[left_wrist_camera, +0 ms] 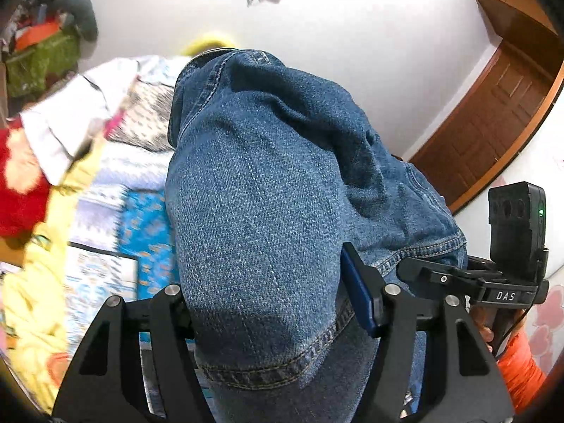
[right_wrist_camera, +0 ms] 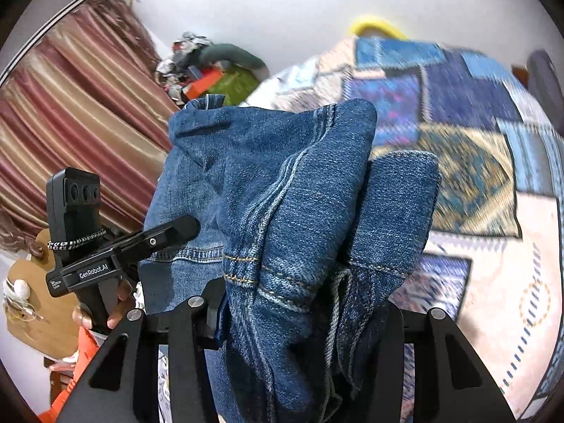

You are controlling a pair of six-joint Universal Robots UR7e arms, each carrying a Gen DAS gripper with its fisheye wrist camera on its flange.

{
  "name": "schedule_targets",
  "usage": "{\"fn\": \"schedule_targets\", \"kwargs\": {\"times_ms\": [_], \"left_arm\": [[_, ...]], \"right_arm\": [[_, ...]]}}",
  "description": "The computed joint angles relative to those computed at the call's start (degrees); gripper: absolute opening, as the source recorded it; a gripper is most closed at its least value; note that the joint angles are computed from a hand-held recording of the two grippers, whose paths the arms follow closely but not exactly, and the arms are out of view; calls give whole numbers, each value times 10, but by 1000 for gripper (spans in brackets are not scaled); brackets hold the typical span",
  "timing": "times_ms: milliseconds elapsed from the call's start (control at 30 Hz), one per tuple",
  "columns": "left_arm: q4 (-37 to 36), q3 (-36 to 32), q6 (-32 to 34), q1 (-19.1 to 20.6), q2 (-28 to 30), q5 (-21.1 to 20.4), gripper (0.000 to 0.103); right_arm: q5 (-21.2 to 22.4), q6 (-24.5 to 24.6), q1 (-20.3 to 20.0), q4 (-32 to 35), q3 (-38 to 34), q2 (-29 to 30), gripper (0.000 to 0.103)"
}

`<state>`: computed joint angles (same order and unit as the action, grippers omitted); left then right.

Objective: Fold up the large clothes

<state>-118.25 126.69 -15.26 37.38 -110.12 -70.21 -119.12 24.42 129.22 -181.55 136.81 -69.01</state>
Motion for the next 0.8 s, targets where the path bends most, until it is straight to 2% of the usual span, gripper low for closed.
{"fn": "schedule_targets", "kwargs": {"times_ms": [200,400,533,633,700,800], "left_arm": [[38,-13,1,35,-11,15,65],[58,-3,27,125,-5,10,65],[43,20,52,185,8,4,65],[7,35,76,238,23,-14,68],[-25,42,96,279,29,-45,72],[-41,52,101,303,22,-66,75]], "right_arm": [[37,6,-10,-20,-38,73,46],[96,7,-66,-68,-44,168,46],[117,5,-105,-93,-48,226,46],[123,-7,-124,-127,-48,259,46],[129,-15,-131,-139,-49,267,46],[105,-33,-122,-124,-65,280,51]]}}
